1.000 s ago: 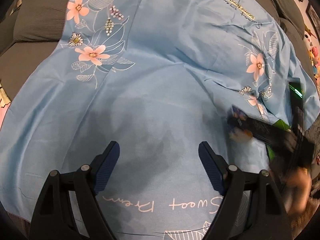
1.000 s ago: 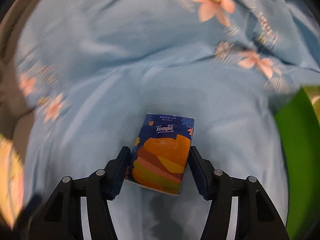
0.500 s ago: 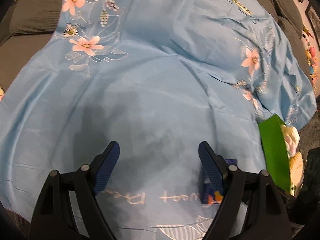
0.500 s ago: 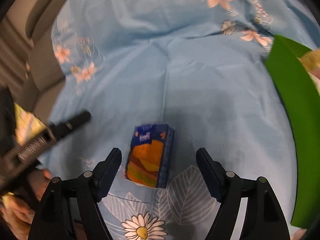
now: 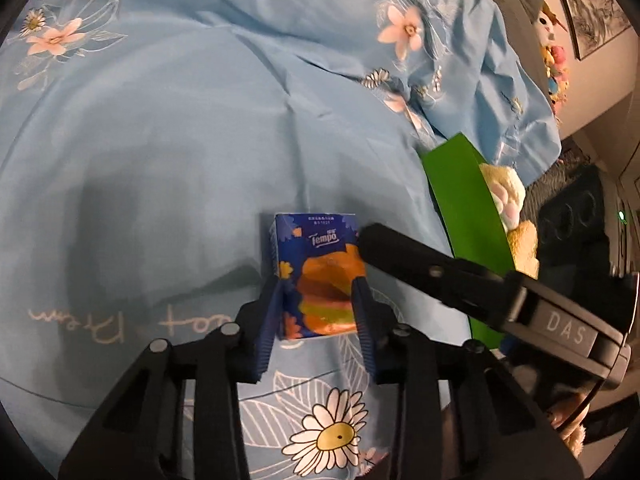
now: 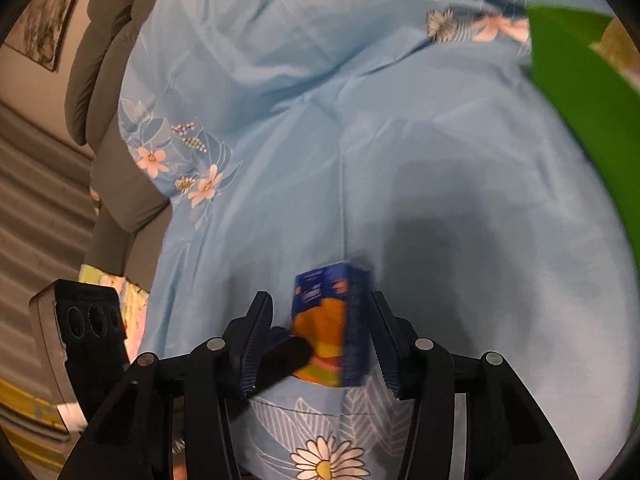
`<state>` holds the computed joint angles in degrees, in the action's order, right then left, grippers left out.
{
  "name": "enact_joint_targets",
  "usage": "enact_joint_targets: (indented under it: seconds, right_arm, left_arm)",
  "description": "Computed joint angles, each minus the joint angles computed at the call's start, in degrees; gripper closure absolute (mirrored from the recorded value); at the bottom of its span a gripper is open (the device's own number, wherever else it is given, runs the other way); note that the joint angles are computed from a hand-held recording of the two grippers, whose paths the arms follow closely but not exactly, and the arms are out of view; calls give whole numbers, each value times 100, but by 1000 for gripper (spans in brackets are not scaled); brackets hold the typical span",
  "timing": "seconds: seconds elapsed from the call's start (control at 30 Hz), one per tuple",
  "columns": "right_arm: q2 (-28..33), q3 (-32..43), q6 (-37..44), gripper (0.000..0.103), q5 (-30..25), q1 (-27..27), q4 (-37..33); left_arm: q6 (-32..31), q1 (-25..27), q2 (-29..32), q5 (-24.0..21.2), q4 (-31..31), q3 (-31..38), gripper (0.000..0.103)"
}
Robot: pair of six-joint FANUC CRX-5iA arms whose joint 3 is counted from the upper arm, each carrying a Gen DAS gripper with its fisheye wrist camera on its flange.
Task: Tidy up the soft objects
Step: 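Move the right gripper back and grasp the blue Tempo tissue pack, then carry the Tempo tissue pack into the green box and release it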
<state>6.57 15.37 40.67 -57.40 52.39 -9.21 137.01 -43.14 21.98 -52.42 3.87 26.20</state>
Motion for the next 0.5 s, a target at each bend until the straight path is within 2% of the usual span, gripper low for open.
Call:
enact_joint_targets:
  seconds: [0.07,0.2,0.37,0.5]
  right_arm:
    - [94,78,-29,51,-154,-21,-88]
    - [186,107,-42,51,-263,-63,-137]
    - [105,-15,-150,51,-129,-26,-14]
    - [-87,-161,-378,51,-15,110,423]
  left_arm:
    - [-31,5,47,-25,7,26,79]
    - [-179,92,-20,258,325,-265,77]
    - [-179,3,67,106,32,-10,80]
    - [-151,-144,159,14,-327,341,81]
